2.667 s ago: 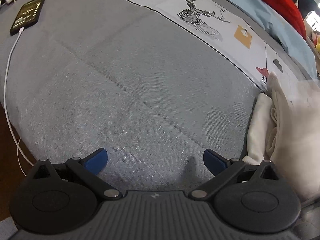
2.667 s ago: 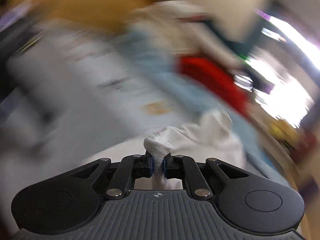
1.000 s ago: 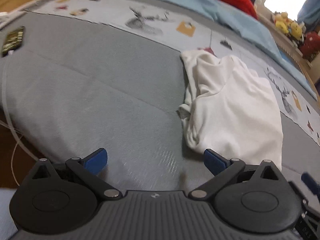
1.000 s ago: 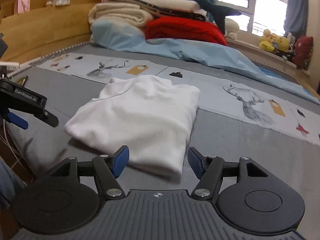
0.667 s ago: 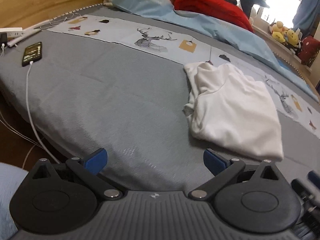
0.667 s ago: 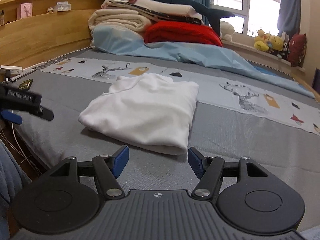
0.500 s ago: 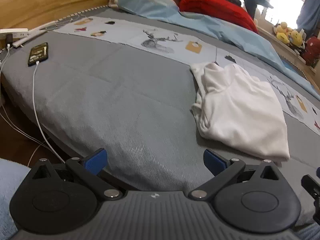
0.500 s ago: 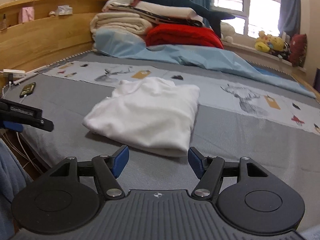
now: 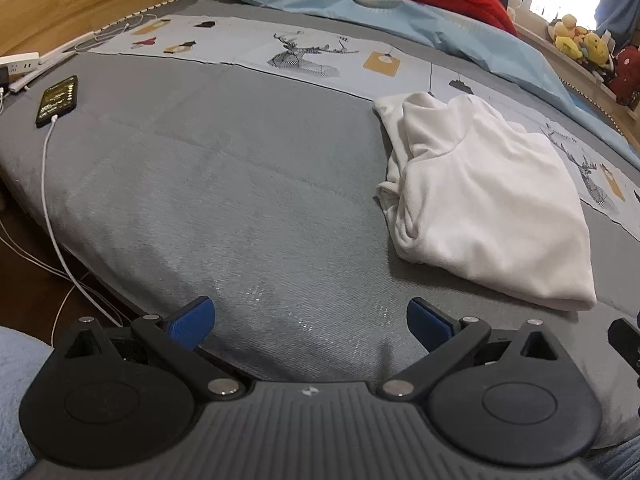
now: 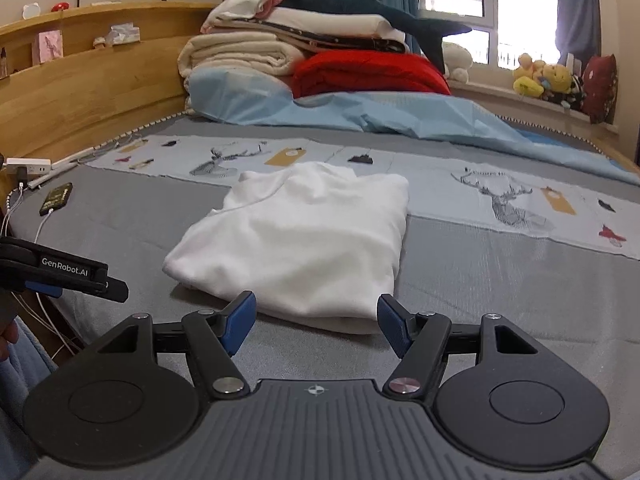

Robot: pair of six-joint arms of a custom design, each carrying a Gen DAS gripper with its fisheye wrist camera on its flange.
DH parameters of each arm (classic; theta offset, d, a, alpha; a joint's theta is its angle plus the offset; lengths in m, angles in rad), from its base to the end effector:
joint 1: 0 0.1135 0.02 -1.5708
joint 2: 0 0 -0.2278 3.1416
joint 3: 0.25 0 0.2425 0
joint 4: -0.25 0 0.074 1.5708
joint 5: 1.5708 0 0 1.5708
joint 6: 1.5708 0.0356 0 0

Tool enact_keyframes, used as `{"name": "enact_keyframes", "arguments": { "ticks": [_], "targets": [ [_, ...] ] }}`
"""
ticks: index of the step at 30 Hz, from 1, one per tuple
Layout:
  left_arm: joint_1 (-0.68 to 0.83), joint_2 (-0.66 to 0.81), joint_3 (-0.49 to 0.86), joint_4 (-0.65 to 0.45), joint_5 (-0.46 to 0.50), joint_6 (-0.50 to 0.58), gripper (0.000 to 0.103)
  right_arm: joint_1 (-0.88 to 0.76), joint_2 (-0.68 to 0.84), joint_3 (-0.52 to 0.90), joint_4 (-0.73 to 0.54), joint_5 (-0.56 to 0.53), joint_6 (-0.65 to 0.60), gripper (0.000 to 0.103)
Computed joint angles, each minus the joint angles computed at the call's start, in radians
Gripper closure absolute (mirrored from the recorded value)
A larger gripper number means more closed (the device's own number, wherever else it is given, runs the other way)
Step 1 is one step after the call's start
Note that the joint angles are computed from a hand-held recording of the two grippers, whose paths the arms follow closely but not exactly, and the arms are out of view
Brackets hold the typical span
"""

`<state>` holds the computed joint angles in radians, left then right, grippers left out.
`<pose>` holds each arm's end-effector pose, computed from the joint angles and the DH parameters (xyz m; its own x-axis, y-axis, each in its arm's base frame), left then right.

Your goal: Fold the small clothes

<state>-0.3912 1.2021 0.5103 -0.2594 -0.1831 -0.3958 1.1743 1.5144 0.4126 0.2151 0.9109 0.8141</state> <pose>0.2062 -0.0781 0.1336 -0.8013 -0.0796 -0.5930 -0.0344 0.9956 -0.0871 0.1138 0.1989 0.0842 -0.4764 0.0163 -0.8791 -0.0382 0.9985 0.0392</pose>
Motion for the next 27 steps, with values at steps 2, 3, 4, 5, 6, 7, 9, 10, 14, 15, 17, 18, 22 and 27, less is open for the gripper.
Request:
{"name": "enact_keyframes", "arguments": {
  "ticks": [2,3,4,5,6,7,9,10,14,15,17,18,22,27],
  "targets": [
    [-0.004,0.026,0.015,0.0,0.008,0.0,0.001,-0.02,0.015,-0.015,0.063,-0.02,-0.034,0.034],
    [-0.006,0.038,0.022,0.0,0.01,0.0,0.001,-0.02,0.015,0.008,0.008,-0.021,-0.009,0.034],
    [-0.006,0.05,0.028,0.0,0.013,0.0,0.001,-0.025,0.019,0.013,0.006,-0.027,-0.011,0.034],
    [-0.004,0.06,0.034,0.001,0.016,-0.002,0.001,-0.032,0.023,0.017,0.005,-0.036,-0.017,0.034],
    [0.0,0.07,0.041,-0.001,0.022,-0.007,0.001,-0.039,0.02,0.02,-0.003,-0.048,-0.023,0.034],
    [0.007,0.078,0.047,-0.006,0.029,-0.014,0.001,-0.048,0.011,0.024,-0.018,-0.064,-0.033,0.034],
    [0.032,0.088,0.059,-0.018,0.066,-0.047,0.001,-0.09,-0.056,0.013,-0.032,-0.115,-0.092,0.034],
    [0.044,0.076,0.056,-0.019,0.086,-0.076,0.002,-0.132,-0.106,-0.003,-0.021,-0.163,-0.134,0.034],
    [0.092,0.064,0.063,0.009,0.155,-0.179,0.002,-0.475,-0.252,0.018,-0.026,-0.528,-0.32,0.023],
    [0.098,0.085,0.083,0.006,0.17,-0.189,0.002,-0.589,-0.229,0.071,-0.05,-0.658,-0.369,0.023],
    [0.11,0.125,0.103,0.028,0.217,-0.228,0.002,-0.769,-0.108,0.233,-0.112,-0.834,-0.449,0.021],
    [0.114,0.144,0.105,0.049,0.247,-0.249,0.002,-0.833,-0.029,0.333,-0.159,-0.891,-0.481,0.02],
    [0.11,0.277,0.144,0.129,0.334,-0.321,0.002,-0.988,0.354,0.83,-0.402,-1.046,-0.583,0.018],
    [0.066,0.335,0.147,0.248,0.304,-0.351,0.001,-0.988,0.818,1.459,-0.687,-0.998,-0.677,0.019]
  ]
}}
